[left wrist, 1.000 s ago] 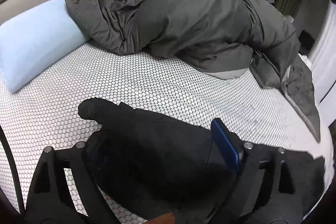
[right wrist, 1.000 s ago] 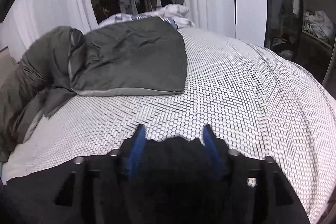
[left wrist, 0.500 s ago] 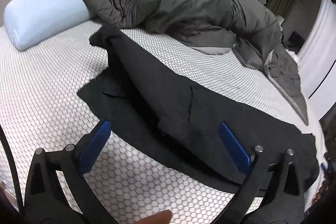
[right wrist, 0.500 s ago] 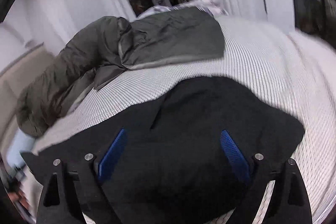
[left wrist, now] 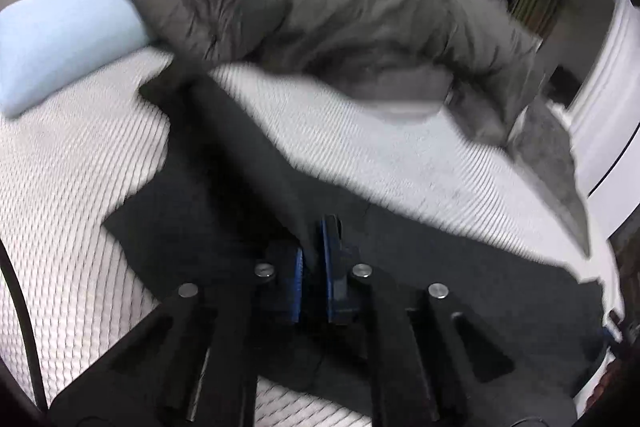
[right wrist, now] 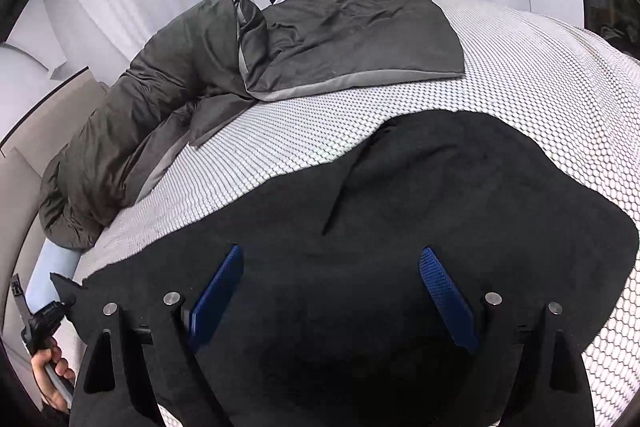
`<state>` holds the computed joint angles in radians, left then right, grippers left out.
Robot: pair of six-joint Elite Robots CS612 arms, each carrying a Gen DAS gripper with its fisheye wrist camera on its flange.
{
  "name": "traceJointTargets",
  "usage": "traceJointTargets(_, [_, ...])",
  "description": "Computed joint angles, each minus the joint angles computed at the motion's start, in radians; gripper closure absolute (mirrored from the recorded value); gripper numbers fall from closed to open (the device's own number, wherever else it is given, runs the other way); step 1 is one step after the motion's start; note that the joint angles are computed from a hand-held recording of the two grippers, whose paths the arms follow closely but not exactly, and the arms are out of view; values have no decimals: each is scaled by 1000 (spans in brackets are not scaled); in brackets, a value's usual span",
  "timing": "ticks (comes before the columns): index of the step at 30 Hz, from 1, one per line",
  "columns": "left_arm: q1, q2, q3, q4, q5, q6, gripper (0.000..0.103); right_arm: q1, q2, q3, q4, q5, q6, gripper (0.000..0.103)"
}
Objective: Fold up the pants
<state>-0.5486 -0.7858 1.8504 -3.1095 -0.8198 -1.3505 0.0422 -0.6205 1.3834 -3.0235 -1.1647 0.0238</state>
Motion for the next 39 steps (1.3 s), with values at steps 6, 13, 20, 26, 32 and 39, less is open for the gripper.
traceJointTargets(6, [75, 23, -154, 152, -42, 96, 97, 8, 1, -5, -32, -12, 15, 11])
traceJointTargets(13, [86, 6, -121, 114, -145, 73, 17, 7, 2, -5, -5, -31, -38, 11])
traceJointTargets(20, [-2, -57, 67, 16, -85, -97, 10, -6, -17, 34, -28, 28, -39, 11])
traceJointTargets(26, [-26, -31, 151, -20, -143, -275, 33, -10, -37, 77, 0, 52, -82, 11])
traceJointTargets(32, [8, 3, 141, -32, -157, -307, 67, -20, -43, 89, 21, 40, -101, 11])
traceJointTargets(39, [-17, -18, 145, 51, -63, -318, 103, -26, -35, 76, 23, 17, -93, 11])
